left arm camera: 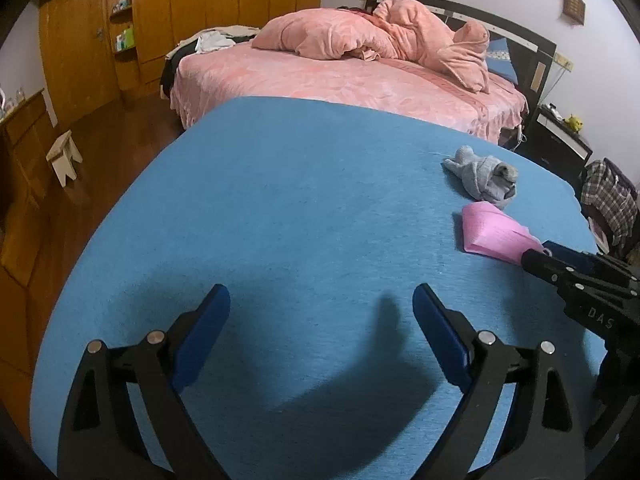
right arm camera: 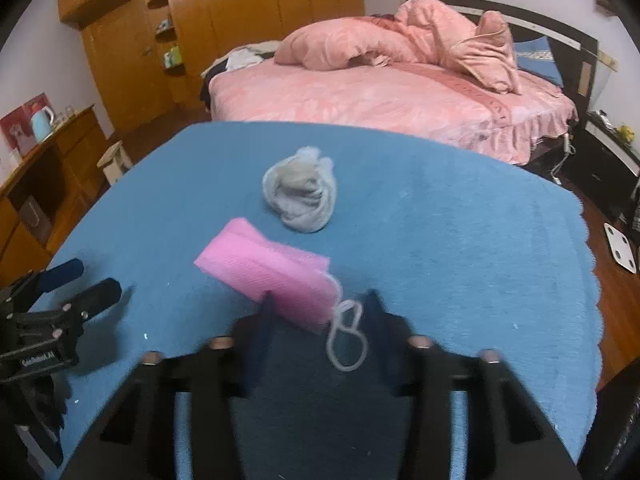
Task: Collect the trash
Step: 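Grasp the pink face mask with the right gripper while the left gripper grasps the grey sock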
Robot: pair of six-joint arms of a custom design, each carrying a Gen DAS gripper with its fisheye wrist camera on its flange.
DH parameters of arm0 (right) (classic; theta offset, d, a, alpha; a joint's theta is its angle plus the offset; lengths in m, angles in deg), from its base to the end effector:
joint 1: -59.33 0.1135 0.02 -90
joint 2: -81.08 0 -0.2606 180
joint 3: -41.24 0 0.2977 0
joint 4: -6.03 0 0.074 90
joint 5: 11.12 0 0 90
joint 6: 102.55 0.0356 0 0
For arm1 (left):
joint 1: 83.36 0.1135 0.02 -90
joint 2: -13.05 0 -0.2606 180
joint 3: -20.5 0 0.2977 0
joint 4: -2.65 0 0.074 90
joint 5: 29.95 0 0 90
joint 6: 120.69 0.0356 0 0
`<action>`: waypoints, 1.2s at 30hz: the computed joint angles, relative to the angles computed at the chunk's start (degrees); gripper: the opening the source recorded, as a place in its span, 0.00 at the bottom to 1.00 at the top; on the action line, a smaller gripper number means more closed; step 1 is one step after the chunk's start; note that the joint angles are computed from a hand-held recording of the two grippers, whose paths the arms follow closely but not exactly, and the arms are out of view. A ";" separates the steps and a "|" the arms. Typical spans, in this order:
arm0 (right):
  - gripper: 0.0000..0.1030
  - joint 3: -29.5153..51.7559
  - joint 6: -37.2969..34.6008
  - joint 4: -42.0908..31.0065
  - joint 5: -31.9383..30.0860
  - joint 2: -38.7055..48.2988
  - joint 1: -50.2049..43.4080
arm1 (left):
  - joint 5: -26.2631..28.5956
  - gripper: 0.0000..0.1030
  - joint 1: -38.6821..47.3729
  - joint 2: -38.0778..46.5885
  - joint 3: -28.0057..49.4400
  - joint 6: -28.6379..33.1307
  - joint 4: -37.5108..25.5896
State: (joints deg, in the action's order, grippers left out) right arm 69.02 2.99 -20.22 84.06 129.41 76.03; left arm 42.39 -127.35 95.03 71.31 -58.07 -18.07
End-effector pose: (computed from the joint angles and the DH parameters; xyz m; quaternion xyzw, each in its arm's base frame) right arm 0.1929 0.0545 0.1239 0.0072 0.9289 0.0617 0.3650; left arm 0.2269 -0.2040 0.1326 0.0853 0.9314 -0.0703 0.3467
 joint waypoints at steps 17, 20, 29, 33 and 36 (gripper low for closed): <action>0.07 -3.31 1.71 -4.68 -2.66 -11.01 -2.02 | -0.83 0.79 -0.70 1.53 1.74 0.23 -1.77; 0.07 -4.01 1.40 -7.90 -3.98 -15.80 -5.17 | -0.66 0.79 -0.46 1.34 1.52 0.57 -1.50; 0.07 -4.48 -5.75 -15.67 -11.40 -25.30 -24.51 | -0.99 0.78 -1.77 0.86 1.89 2.05 -0.37; 0.07 -3.07 -8.11 -10.80 -13.43 -18.65 -30.20 | -1.29 0.78 -3.64 3.00 4.23 2.19 1.82; 0.07 -2.11 -8.98 -6.27 -14.17 -13.05 -32.90 | -0.93 0.78 -5.08 7.08 8.17 2.75 2.94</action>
State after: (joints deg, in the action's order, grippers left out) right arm 66.91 -5.99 -26.49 69.90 116.36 43.13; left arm 41.45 -132.42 102.11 79.48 -55.31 -15.13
